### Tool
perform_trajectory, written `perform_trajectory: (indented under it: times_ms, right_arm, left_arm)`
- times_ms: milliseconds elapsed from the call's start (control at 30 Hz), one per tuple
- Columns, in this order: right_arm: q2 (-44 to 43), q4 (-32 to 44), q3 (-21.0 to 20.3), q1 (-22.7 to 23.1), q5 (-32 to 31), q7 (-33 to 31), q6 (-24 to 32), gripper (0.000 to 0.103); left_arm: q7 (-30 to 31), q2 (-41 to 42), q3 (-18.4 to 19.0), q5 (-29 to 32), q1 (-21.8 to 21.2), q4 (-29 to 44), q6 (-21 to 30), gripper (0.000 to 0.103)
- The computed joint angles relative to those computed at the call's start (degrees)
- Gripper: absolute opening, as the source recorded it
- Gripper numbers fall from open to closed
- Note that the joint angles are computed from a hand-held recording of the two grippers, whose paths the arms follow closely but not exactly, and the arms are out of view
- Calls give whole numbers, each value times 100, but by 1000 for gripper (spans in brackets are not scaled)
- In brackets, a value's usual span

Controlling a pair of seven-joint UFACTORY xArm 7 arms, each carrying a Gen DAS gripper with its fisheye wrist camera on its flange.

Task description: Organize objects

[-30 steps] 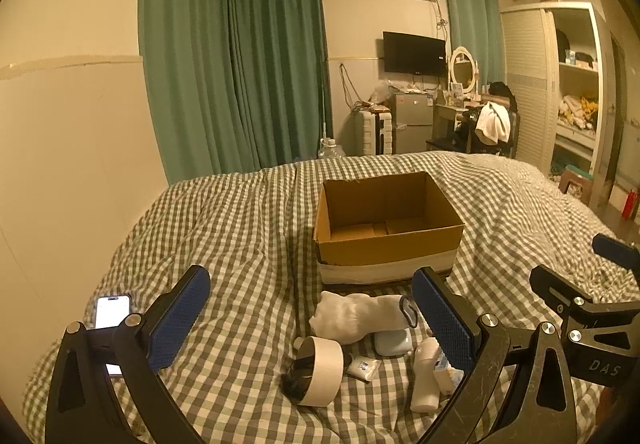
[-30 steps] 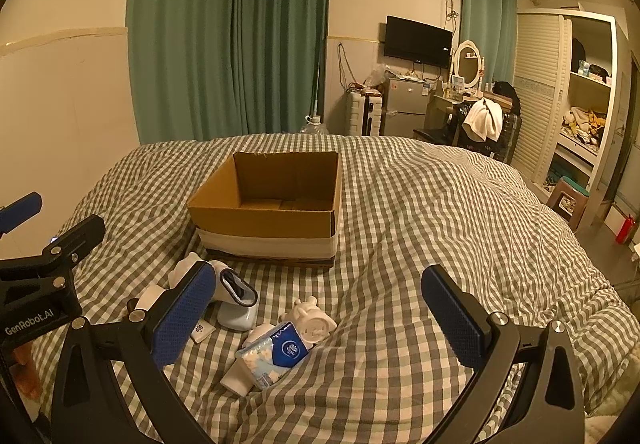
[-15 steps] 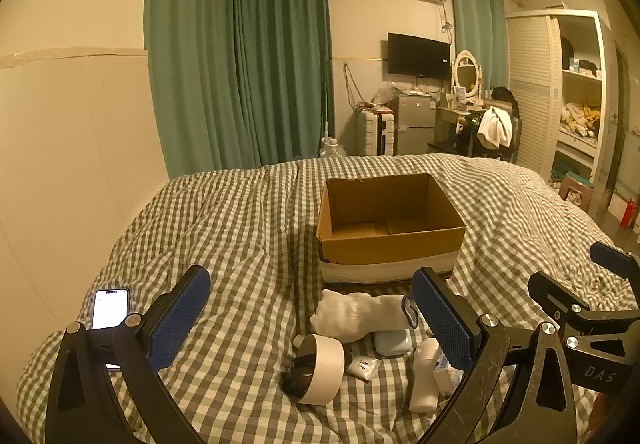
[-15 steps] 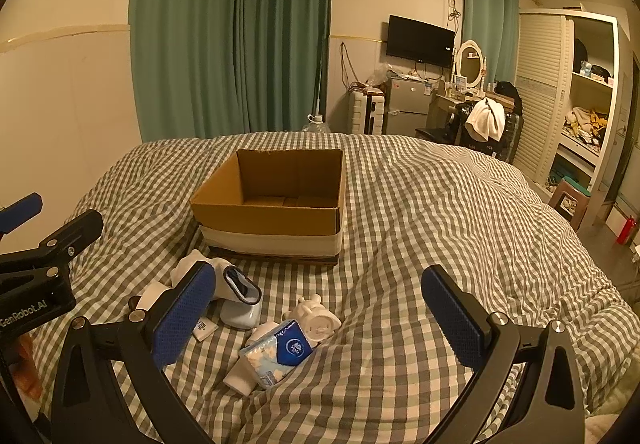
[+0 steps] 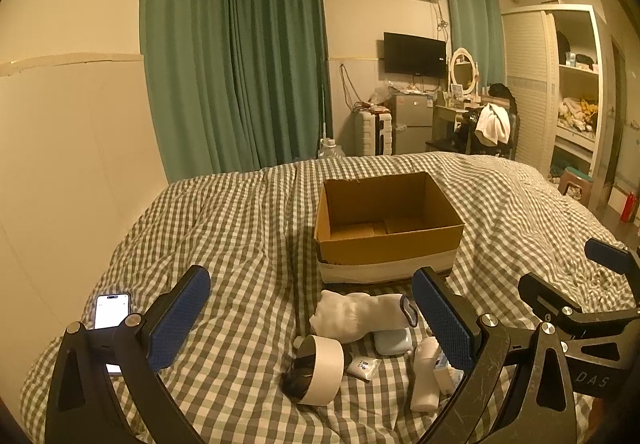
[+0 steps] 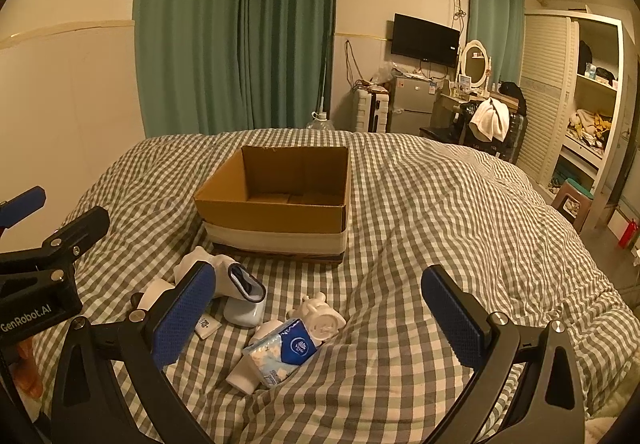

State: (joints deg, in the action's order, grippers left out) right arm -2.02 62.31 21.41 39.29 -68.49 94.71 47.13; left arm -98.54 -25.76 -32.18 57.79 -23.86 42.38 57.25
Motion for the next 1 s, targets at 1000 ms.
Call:
perform_trajectory:
  times_ms: [1000]
  right_arm:
    - [794, 356, -365, 80, 688, -748, -491, 101]
  left_arm:
    - [153, 581, 394, -231, -8, -340, -573, 103]
